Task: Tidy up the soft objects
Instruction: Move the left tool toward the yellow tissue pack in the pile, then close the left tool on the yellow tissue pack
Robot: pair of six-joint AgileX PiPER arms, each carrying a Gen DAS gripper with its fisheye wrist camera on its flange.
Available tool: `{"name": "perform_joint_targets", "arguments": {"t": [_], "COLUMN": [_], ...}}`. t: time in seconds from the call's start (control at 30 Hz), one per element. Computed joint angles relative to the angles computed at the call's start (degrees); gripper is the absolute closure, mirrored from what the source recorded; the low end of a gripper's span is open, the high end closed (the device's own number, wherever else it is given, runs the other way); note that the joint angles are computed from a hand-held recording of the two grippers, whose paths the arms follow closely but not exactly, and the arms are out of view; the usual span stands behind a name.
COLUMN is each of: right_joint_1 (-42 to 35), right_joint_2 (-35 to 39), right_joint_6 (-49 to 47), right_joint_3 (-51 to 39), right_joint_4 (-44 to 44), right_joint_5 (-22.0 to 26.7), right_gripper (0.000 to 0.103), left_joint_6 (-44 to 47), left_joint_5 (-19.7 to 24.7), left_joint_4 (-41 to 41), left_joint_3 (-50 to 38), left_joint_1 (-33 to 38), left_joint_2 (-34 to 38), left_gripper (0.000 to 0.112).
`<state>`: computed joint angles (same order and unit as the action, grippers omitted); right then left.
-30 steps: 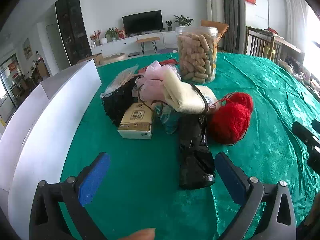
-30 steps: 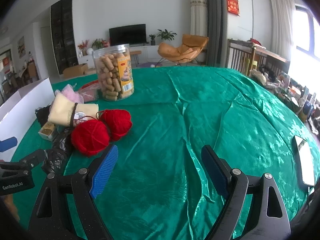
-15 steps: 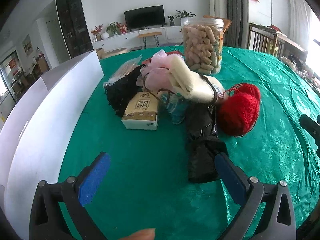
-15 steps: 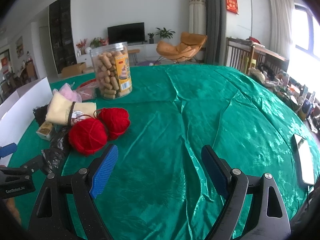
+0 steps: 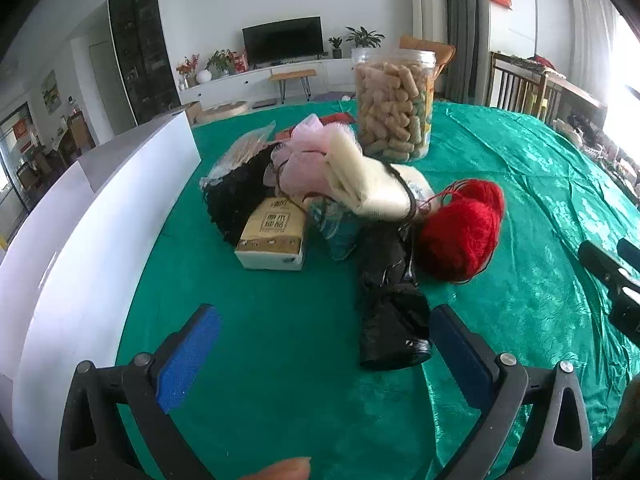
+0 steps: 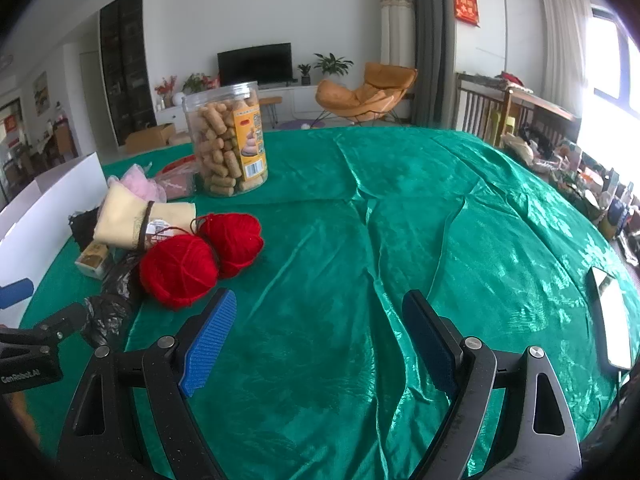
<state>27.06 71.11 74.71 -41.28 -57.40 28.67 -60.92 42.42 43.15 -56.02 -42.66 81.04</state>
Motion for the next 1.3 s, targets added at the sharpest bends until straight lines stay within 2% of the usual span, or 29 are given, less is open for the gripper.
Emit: {"name": "perform_joint_targets", "arguments": {"t": [0.23,0.5,0.7,0.87,0.97,1.03,1.1,1.2,1.3], "right_joint_1": [0.3,-1.8,-7.5,-10.8,-11.5,-11.5,-11.2,-10.1,-8.3], "right_joint_2": [0.2,0.4,-0.1,1.8,3.3,5.1,6.1,7.1,7.8], "right_joint_6": [-0.1,-3.1,-10.1,-20.4,-25.5,-29.8,-32.2,-33.5,-31.2], "right_joint_3": [-0.1,-0.2,0.4,-0.3,-0.9,-1.8,-2.2,-2.6,-3.0], "right_joint_4": [0.4,3.7,13.5,24.9,29.9,33.8,35.7,36.2,33.1], "right_joint_5": [-0.1,-2.1,-6.0,-7.6,-7.5,-6.7,-6.2,-5.2,-3.5], "right_gripper": [0.016,0.016,0.016,0.016,0.016,0.016,0.016,0.016,0.016], "left_joint_6": [2.5,6.0,12.5,20.4,25.2,31.6,36.3,41.6,44.1], "left_joint_5": [0.4,0.5,-2.1,-4.6,-5.6,-6.9,-5.8,-3.5,-3.4], "left_joint_4": [-1.1,-1.3,-9.1,-17.4,-22.0,-27.3,-30.0,-33.8,-35.1], "left_joint_3": [0.5,4.9,7.2,6.4,4.7,2.8,-0.9,-6.5,-11.2], "left_joint_1": [0.0,-0.6,4.1,9.2,12.1,14.9,16.5,19.0,20.7], "left_joint_2": [-1.7,-4.1,-3.3,-0.2,1.6,3.6,6.5,10.6,14.3], "left_gripper": [0.009,0.009,0.009,0.009,0.009,0.009,0.009,0.009,0.009]}}
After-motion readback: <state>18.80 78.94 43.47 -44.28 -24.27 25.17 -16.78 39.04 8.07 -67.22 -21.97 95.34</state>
